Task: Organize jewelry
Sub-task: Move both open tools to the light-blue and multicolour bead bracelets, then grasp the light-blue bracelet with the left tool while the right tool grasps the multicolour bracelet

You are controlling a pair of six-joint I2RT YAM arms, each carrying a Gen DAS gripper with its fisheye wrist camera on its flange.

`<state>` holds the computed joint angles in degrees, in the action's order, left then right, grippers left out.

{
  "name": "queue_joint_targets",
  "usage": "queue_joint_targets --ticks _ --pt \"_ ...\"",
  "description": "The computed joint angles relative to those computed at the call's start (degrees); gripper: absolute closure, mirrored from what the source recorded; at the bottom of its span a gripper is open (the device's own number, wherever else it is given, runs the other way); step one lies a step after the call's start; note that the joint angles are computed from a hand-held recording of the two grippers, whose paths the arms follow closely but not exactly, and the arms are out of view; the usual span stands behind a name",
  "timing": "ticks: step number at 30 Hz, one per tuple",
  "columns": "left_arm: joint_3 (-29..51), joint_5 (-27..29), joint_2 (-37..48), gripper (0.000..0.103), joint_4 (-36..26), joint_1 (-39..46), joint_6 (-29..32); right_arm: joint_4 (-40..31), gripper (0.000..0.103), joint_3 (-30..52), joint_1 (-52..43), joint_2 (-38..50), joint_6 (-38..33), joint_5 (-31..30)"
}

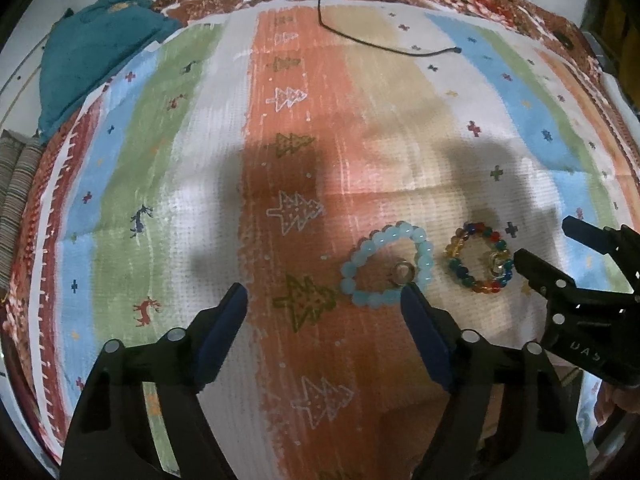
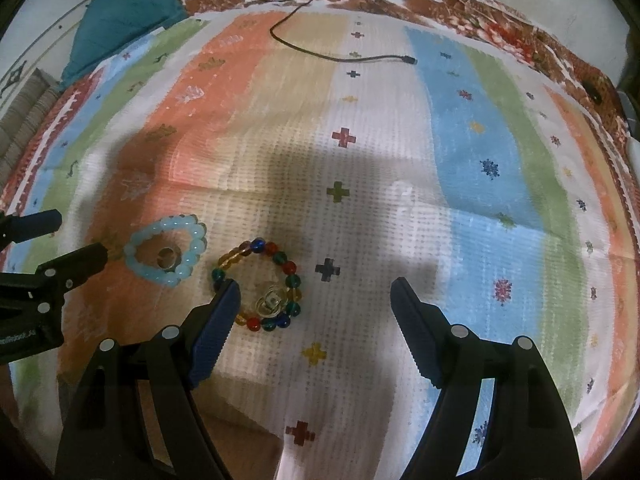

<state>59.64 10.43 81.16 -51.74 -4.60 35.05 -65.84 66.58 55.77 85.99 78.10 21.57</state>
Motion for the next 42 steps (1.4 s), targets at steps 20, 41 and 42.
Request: queue_joint_targets --ticks 20,41,42 --pt "-3.40 -4.03 5.84 0.043 7.69 -3.46 -0.22 5.68 0.043 -3.38 -3.75 3.24 -4.37 -3.57" --pt "-1.45 -0.89 1.69 0.092 0.41 -3.48 -1.43 2.98 0.092 -1.51 -1.70 0.20 -4.17 -1.42" --pt "-1.19 -0.64 1.35 0.092 -0.01 -3.41 -1.33 2.08 0.092 -0.92 -1.14 -0.20 -3.62 -0.95"
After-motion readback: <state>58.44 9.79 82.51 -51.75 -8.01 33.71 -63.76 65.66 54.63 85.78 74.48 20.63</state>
